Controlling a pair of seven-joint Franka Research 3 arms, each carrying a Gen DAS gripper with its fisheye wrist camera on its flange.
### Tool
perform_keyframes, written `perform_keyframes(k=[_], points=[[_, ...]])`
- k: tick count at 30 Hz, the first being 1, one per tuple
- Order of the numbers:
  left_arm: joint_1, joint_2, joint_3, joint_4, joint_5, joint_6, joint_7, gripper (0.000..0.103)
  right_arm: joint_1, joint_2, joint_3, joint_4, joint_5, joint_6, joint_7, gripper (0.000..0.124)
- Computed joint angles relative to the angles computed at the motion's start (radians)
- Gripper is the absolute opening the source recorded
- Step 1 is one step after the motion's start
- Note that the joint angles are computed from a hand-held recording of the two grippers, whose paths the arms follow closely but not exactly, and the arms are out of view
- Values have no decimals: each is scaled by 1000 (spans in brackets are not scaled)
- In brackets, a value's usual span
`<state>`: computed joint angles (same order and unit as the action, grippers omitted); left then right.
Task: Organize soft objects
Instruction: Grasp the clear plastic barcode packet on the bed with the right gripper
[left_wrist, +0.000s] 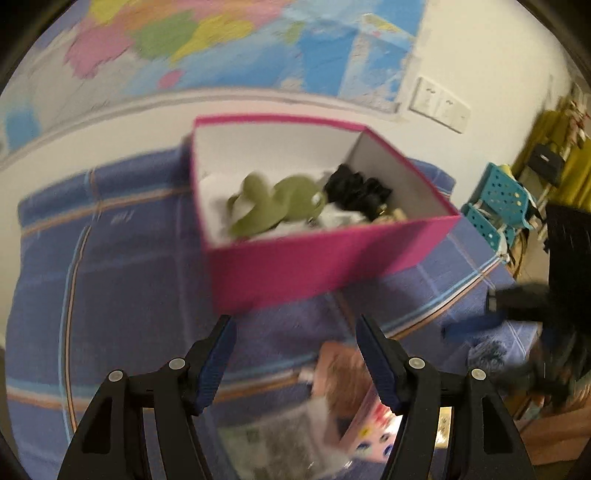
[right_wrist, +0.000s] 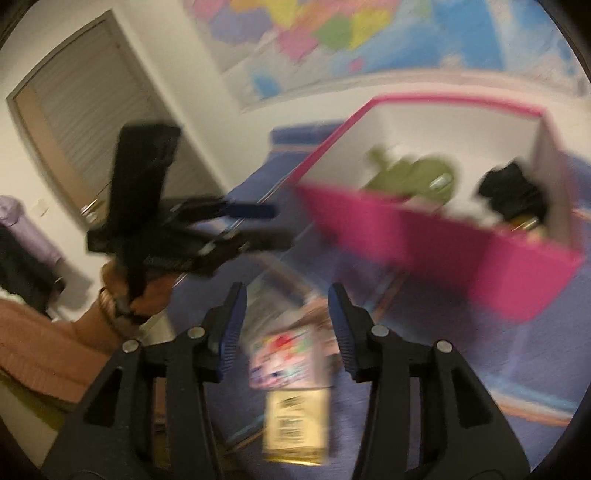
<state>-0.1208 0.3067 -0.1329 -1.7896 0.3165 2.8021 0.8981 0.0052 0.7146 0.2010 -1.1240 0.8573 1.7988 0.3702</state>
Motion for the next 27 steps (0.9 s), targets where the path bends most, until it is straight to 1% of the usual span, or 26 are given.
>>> perform_keyframes(k=[2, 5, 8, 11, 12, 14, 18, 21, 22, 24, 25, 27], points=[[-1, -27, 12, -54, 6, 14, -36, 69, 7, -6, 3, -30, -18, -54, 6, 48], [5, -62, 20, -126, 8, 21, -81, 69, 37, -24, -5, -95, -56, -99, -1, 48], [22, -86, 12, -183, -13, 32, -98, 69, 78, -33, -20, -142, -90, -91, 14, 48], [35, -118, 3, -247, -37, 62, -105, 69, 107, -22, -31, -150, -117, -69, 51, 47], [38, -126, 0, -263, -43, 68, -105, 69, 111, -33, -32, -170, -117, -40, 45, 45], [46, -134, -9, -285, -66, 75, -89, 69, 119, -65, -35, -218, -114, 32, 30, 45], [69, -139, -43, -307, -157, 76, -2, 69, 142, -112, -52, -293, -127, 199, 36, 45], [77, -142, -62, -319, -224, 67, 64, 69, 150, -111, -54, -297, -139, 270, 72, 45], [90, -141, -83, -322, -281, 69, 118, 69, 151, -108, -53, -293, -144, 280, 87, 45], [98, -142, -101, -329, -350, 71, 182, 69, 153, -85, -50, -260, -166, 269, 117, 45], [102, -140, -110, -329, -384, 68, 218, 69, 159, -87, -48, -268, -176, 284, 119, 46], [87, -142, -102, -331, -392, 61, 232, 69, 167, -107, -38, -300, -180, 315, 114, 46]])
